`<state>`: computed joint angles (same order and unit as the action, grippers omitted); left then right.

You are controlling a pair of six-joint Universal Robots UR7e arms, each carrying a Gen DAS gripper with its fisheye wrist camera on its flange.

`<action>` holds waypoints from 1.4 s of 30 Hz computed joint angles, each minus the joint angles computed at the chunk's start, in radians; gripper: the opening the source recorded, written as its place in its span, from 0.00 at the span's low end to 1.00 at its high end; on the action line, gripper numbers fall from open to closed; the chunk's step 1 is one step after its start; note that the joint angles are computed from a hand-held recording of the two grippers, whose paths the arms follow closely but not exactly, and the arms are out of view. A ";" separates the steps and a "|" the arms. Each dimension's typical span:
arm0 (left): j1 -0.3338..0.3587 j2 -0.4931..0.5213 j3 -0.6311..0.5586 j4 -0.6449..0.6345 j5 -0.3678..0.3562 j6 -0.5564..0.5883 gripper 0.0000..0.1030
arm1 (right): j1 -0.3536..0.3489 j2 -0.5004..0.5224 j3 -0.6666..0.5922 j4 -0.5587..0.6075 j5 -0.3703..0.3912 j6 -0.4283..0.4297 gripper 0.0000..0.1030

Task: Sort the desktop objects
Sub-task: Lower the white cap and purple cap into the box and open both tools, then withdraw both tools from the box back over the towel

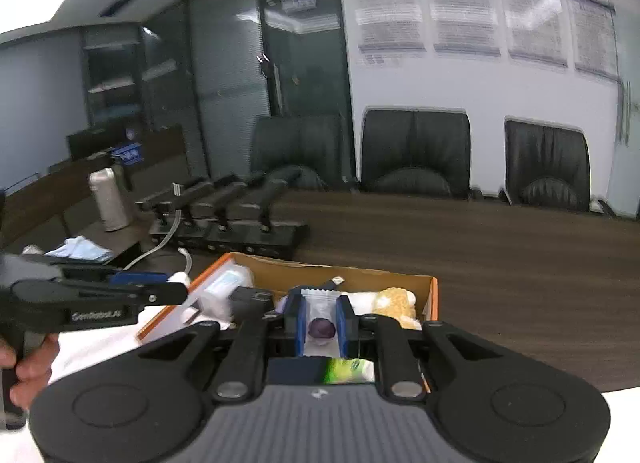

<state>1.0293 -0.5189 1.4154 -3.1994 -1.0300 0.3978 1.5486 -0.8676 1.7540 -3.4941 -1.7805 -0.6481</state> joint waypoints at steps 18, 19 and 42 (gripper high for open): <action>0.116 0.371 -0.741 0.478 0.049 -0.160 0.26 | -0.030 0.470 -0.868 0.676 -0.043 0.275 0.19; 0.115 0.359 -0.719 0.464 0.051 -0.150 0.27 | -0.031 0.484 -0.896 0.714 -0.024 0.289 0.20; -0.051 -0.041 0.076 0.158 0.329 -0.205 0.98 | 0.090 0.112 -0.165 0.151 -0.401 0.069 0.81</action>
